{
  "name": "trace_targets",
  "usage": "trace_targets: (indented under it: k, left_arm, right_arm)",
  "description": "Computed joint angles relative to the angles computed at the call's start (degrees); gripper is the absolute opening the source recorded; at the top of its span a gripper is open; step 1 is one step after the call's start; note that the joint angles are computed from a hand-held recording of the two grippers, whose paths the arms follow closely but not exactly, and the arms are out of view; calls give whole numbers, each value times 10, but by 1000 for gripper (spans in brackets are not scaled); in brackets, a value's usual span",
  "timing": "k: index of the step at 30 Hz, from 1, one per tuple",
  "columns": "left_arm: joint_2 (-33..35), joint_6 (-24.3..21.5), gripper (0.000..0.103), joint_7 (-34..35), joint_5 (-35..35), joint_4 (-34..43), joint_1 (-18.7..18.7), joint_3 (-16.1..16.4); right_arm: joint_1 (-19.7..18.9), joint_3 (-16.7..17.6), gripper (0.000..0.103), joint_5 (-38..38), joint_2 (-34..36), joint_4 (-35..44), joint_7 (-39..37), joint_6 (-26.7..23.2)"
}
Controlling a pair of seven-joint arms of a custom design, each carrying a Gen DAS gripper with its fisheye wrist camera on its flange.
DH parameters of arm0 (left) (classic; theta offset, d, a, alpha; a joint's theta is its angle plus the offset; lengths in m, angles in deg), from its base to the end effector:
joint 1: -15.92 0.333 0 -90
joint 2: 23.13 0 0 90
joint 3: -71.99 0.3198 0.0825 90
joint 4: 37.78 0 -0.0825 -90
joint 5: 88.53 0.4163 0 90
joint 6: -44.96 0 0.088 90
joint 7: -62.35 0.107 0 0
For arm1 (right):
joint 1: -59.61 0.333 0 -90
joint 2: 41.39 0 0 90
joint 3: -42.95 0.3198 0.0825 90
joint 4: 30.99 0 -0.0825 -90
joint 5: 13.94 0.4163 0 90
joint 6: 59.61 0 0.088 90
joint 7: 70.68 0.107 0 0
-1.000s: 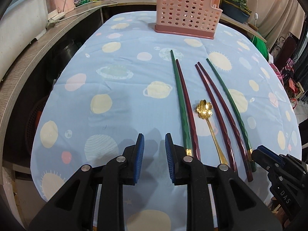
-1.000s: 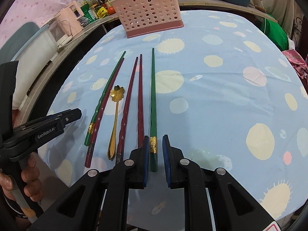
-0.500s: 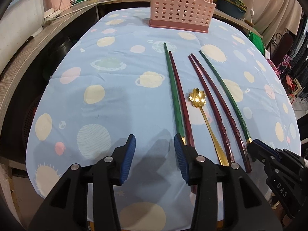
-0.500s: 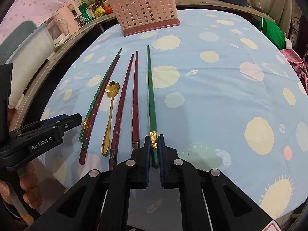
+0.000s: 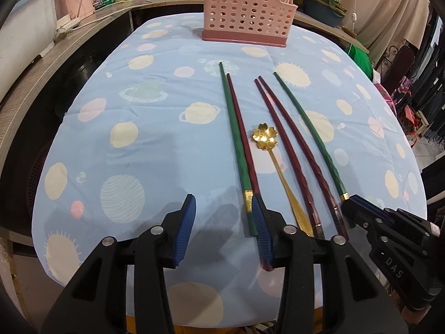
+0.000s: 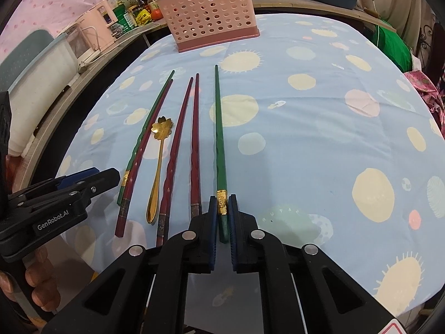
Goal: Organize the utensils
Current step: 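Move the right tool onto a green chopstick with a gold band while the left tool returns to the table, then close the left tool on the other green chopstick while the right tool closes on its green chopstick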
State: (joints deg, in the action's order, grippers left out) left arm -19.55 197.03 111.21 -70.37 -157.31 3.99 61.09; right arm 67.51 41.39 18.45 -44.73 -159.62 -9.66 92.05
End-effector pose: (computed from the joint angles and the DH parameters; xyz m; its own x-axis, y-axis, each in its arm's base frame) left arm 0.5724 -0.2487 0.4374 0.0506 -0.9928 0.1088 -0.8577 -0.0990 -0.5045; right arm 0.5732 0.0492 0.4237 0.2311 -0.9470 -0.2230 -0.8597 -0.0914 -0.5026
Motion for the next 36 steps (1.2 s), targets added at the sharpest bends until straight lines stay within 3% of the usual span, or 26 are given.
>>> trace_targets:
  k: [4,16,18,20,23,36]
  left_arm:
    - [10,-6,40,13,-14,6,-2,-2]
    - [10,-25,39,-21,29,7,-5,3]
    - [9,-21,35,-19,27,5,-4,3]
    - [8,-17,19,-15,24,3,-3,3]
    - [6,-10,7,1,3,-1,0,1]
    - [-24,9,7,11,-29,-16,8,1]
  right_arm:
    - [0,0,8,0,0,0,-1,0]
    - [0,1,8,0,1,0,-1,1]
    - [0,0,8,1,1,1,-2,0]
    - [0,1,8,2,1,1,-1,0]
    - [0,1,8,0,1,1,-1,0]
    - [2,-7,7,31,-21,1,-20,5]
